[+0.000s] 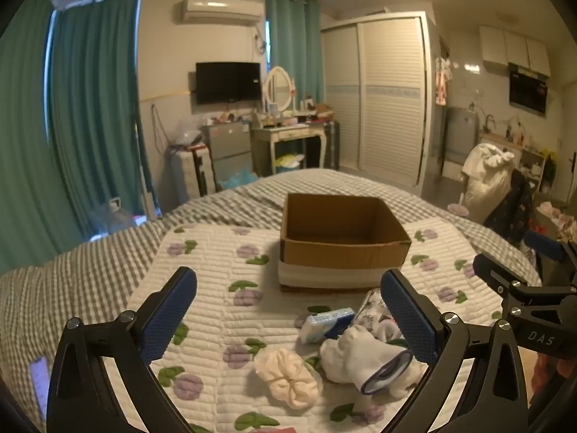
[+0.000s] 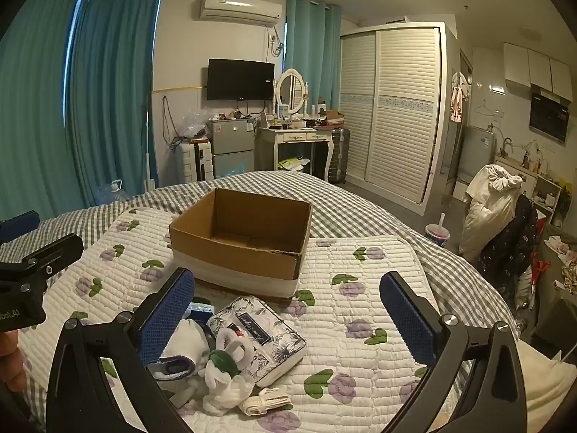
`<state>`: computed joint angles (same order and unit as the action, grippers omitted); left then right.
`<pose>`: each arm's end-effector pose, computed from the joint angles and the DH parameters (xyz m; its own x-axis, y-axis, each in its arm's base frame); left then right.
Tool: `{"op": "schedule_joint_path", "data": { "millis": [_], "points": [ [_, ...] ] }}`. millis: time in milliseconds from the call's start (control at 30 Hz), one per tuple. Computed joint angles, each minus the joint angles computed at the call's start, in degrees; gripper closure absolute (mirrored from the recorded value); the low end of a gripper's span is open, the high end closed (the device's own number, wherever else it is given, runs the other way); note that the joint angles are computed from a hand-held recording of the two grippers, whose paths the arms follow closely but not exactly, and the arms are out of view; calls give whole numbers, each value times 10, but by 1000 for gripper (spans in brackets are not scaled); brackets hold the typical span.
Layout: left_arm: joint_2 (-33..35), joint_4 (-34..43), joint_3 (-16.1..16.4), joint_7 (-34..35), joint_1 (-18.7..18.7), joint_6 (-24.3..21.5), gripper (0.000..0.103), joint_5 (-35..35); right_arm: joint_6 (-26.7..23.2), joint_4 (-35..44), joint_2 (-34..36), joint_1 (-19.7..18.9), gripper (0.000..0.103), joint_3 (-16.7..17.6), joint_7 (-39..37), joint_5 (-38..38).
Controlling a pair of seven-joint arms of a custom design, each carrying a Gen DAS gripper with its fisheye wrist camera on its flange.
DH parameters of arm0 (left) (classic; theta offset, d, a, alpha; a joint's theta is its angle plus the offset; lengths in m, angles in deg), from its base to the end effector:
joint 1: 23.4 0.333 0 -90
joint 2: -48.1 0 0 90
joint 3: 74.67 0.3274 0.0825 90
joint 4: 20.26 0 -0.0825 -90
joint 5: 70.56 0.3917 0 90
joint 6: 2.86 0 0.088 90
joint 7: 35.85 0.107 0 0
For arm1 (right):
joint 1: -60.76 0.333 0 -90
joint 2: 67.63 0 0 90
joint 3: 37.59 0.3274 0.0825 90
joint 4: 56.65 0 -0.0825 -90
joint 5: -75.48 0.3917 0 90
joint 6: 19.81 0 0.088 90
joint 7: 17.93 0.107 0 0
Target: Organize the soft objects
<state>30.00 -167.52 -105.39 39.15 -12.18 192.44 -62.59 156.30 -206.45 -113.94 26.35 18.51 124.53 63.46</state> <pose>0.4358 -0.1883 0.4985 -0.2899 -0.9566 -0.0289 -0.4182 0.1537 -0.8953 0.3880 0.2241 0.4958 -0.1748 -0.9842 0.0275 -0.4288 0.0509 -0.9020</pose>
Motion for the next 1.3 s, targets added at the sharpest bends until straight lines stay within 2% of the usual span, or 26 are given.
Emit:
{"op": "schedule_joint_path", "data": {
  "millis": [433,1133,1167,1200,1300],
  "points": [
    [2,0,10,-3,-10,-1,0,2,-8,6,7,-2,0,1,0,-5],
    [2,0,5,-1,-6,0,0,-2,-14,4,8,12,0,-13,6,-19],
    [1,0,5,-1,-5,0,0,-2,-10,2,5,9,0,-5,12,-18],
    [0,-1,20,-2,-17,-2,0,3,-10,1,4,9,0,-4,13,-18],
    [-1,-2,23,-4,-19,-2,0,6,-12,3,6,9,0,-5,12,-18]
  ]
}}
